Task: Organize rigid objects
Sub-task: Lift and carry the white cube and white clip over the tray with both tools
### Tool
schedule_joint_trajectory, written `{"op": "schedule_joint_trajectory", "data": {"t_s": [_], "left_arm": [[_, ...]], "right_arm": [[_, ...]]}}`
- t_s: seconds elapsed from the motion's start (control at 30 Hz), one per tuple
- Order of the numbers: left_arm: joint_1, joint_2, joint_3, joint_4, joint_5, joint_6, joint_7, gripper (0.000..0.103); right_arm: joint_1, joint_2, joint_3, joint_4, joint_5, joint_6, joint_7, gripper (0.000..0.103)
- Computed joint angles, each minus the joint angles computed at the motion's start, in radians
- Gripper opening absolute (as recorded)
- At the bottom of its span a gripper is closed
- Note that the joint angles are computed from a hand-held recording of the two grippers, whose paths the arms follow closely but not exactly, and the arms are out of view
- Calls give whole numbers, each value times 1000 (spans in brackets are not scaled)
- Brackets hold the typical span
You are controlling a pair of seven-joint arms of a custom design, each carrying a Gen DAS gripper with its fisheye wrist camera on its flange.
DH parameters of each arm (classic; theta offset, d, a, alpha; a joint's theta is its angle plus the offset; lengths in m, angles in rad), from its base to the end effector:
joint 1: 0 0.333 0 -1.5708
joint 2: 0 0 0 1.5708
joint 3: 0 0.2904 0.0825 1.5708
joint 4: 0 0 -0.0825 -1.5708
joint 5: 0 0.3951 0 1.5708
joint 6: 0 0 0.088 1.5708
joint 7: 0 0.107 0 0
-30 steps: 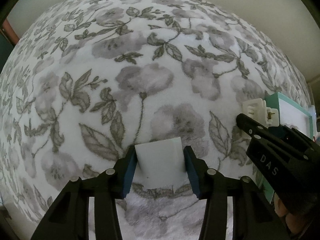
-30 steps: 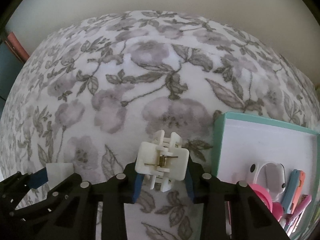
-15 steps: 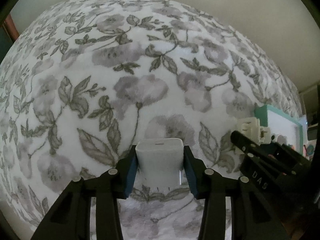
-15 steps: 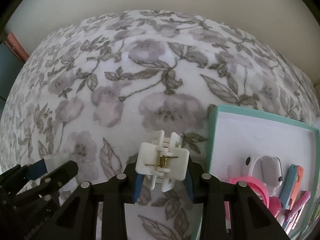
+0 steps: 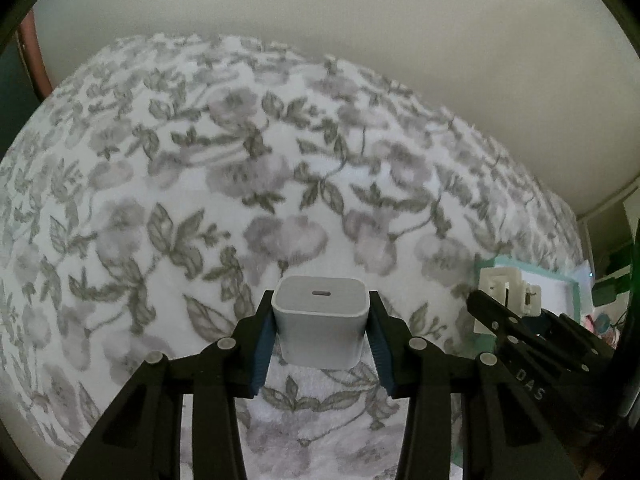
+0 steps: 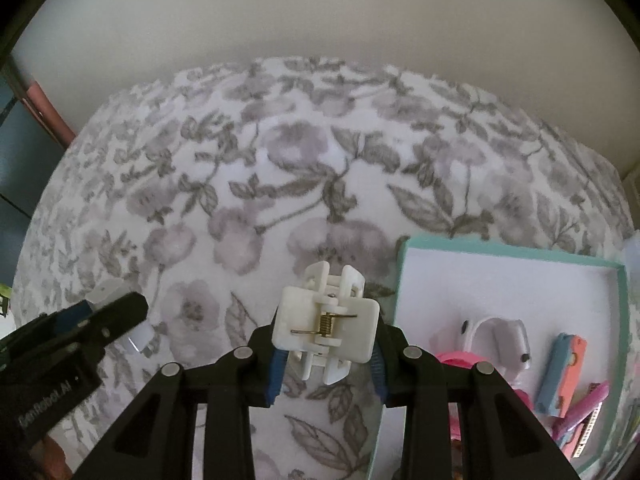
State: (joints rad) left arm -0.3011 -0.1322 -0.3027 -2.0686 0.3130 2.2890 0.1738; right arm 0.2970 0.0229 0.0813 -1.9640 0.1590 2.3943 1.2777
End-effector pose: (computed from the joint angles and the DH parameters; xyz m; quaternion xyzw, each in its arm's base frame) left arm 0.4645 -0.3179 0.4953 -0.8664 0.4445 -0.1972 0.1131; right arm 0.5638 0.2252 0.4740 -0.8590 0.4661 -0.0881 0.1929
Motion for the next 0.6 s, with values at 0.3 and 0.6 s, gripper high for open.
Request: {"op": "schedule_joint_trajectory", "data": {"t_s": [0.3,0.6], "left_arm": [[-11,28,-14,74,81,-34,-29,45],[-54,100,-17,199,144,-73,-2,45]], "right_arm": [[-18,-89,-23,-52,84,31,-19,36],[-67,-178,-74,-154,155,51,-61,36]]}}
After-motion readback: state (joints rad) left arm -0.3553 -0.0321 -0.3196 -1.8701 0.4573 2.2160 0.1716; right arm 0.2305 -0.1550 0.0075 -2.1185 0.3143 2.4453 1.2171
